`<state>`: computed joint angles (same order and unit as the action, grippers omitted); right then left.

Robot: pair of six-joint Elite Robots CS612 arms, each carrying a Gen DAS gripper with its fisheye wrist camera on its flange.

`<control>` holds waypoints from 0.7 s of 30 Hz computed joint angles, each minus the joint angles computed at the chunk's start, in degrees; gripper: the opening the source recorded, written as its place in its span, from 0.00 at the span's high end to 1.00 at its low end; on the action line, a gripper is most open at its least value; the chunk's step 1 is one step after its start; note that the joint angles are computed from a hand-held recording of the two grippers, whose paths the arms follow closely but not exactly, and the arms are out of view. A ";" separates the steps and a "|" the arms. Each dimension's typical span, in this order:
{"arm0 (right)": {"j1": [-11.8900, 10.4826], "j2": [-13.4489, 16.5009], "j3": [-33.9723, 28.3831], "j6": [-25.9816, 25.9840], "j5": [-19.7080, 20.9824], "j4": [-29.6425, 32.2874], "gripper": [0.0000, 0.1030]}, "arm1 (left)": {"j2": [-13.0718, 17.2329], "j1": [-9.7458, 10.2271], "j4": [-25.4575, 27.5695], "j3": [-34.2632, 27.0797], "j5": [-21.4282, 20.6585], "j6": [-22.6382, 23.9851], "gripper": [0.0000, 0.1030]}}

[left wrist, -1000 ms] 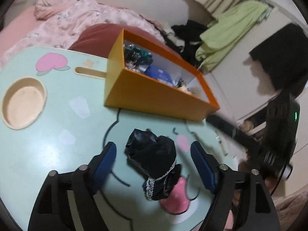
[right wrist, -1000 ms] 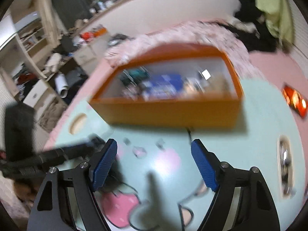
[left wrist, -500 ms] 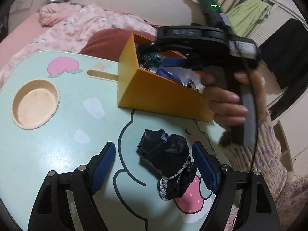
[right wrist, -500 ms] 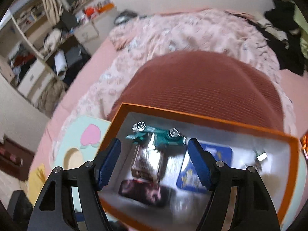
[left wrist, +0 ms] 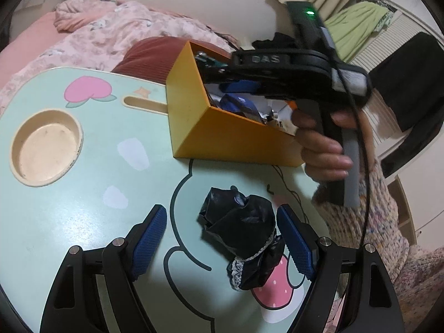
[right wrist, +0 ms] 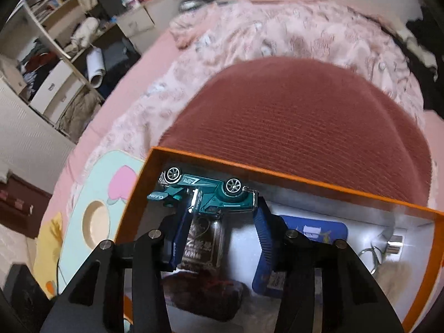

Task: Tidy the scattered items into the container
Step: 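Grasp the green toy car in the orange box with the right gripper, set it on the table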

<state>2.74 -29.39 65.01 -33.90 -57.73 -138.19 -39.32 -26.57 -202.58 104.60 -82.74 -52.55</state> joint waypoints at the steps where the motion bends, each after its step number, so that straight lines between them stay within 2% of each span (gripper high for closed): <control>1: -0.23 -0.55 1.17 0.10 0.46 -1.40 0.56 | -0.04 -0.06 -0.07 0.09 0.23 -0.01 0.21; 9: -3.31 -4.73 10.13 7.37 7.58 -14.82 0.55 | -1.03 -0.45 -1.92 1.53 2.75 0.84 0.21; 12: -4.89 -6.96 14.56 6.26 8.83 -16.98 0.55 | -1.24 -0.21 -1.69 1.59 3.36 0.39 0.21; 14: -5.81 -8.21 17.32 3.97 8.25 -16.64 0.55 | -1.45 -0.08 -1.83 1.76 3.91 -0.04 0.21; 16: -6.15 -9.02 19.53 2.22 5.62 -16.79 0.55 | -1.90 -0.03 -1.25 1.87 5.01 0.05 0.21; 19: -6.06 -9.28 22.11 1.56 0.81 -18.38 0.55 | -2.62 -0.05 0.49 1.68 6.98 0.98 0.21; 21: -6.25 -8.80 22.82 2.19 -0.01 -18.47 0.55 | -3.25 0.07 2.59 1.33 7.81 1.33 0.21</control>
<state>-3.52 -38.19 87.84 -31.70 -57.74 -156.66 -42.57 -26.51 -199.99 105.93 -74.94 -51.22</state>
